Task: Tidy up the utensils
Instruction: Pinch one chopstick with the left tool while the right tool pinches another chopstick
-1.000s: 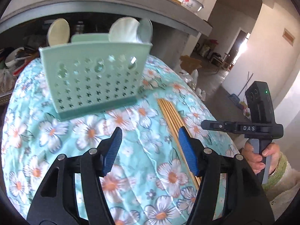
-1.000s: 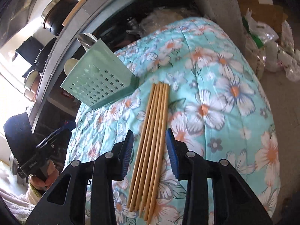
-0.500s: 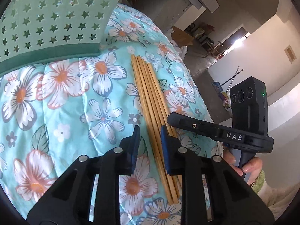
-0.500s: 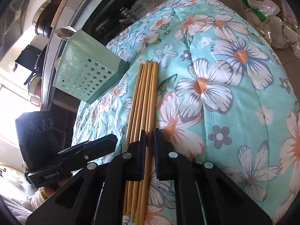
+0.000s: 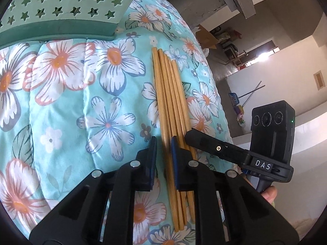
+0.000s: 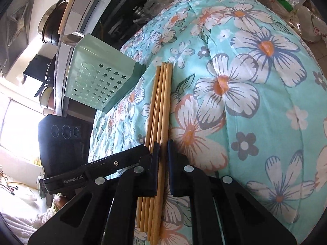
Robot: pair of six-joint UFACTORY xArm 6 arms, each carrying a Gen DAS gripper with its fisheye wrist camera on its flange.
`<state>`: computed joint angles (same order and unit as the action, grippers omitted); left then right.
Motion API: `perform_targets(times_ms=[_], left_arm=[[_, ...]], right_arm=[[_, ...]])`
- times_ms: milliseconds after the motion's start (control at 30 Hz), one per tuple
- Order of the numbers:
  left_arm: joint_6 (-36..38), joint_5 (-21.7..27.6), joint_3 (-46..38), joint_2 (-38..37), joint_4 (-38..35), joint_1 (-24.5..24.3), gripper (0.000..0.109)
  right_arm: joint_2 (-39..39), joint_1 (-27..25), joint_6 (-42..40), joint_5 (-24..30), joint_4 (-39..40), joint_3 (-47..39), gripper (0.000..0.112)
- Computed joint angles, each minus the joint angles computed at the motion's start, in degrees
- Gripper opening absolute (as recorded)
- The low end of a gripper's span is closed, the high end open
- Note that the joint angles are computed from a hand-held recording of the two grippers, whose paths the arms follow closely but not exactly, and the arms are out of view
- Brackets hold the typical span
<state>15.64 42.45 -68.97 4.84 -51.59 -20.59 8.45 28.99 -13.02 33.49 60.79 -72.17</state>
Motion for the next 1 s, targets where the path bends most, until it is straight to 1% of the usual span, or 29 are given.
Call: perform_targets(times_ms=[100, 233, 367, 467, 533, 633, 700, 767, 800, 867, 967, 1000], left_arm=[[0.3, 0.4, -0.1, 0.2, -1.9, 0.2, 0.007], [0.1, -0.5, 0.8, -0.6, -2.2, -0.1, 0.006], [-0.4, -0.9, 2.1, -2.0, -2.7, 0.2, 0.005], [-0.5, -0.9, 4.4, -4.5, -3.0, 0.8, 0.005], [-1.5, -1.0, 6.3, -6.8, -2.2, 1.2, 0.005], [-4.3, -2.2, 9.5, -10.7, 1.5, 1.6, 0.005], [-9.2, -4.4, 12.1, -13.7, 8.7, 1.2, 0.005], [-13.0, -6.7, 14.1, -15.7, 16.1, 0.6, 0.006], [-14.6, -7.1, 14.5, -16.2, 19.5, 0.4, 0.006], [-16.3, -6.6, 14.4, -15.9, 24.0, 0.7, 0.006], [-16.7, -6.1, 12.8, -14.8, 25.8, 1.0, 0.009], [-16.5, -5.9, 11.8, -14.2, 26.2, 1.1, 0.013]], right_arm=[[-0.1, -0.1, -1.0, -0.4, 2.2, 0.3, 0.007], [-0.7, -0.7, -2.9, 0.0, 5.7, 1.1, 0.007], [-1.3, -0.7, -2.8, 0.0, 5.8, 1.6, 0.006], [-2.2, -1.1, -2.0, 1.1, 5.8, 2.4, 0.006], [-3.3, -1.3, -0.4, 1.6, 4.5, 3.3, 0.006], [-5.4, -1.5, 2.3, 2.1, 1.8, 5.3, 0.006], [-6.7, -1.5, 4.5, 1.7, -1.1, 6.6, 0.006], [-7.4, -1.0, 8.0, 0.7, -6.9, 7.3, 0.007], [-7.5, -1.0, 8.3, 0.5, -8.3, 7.4, 0.007], [-6.9, -0.7, 9.5, 0.6, -11.7, 6.4, 0.007], [-5.7, -0.4, 12.7, 0.9, -18.4, 3.8, 0.009], [-5.3, -0.3, 13.6, 0.8, -20.5, 2.9, 0.016]])
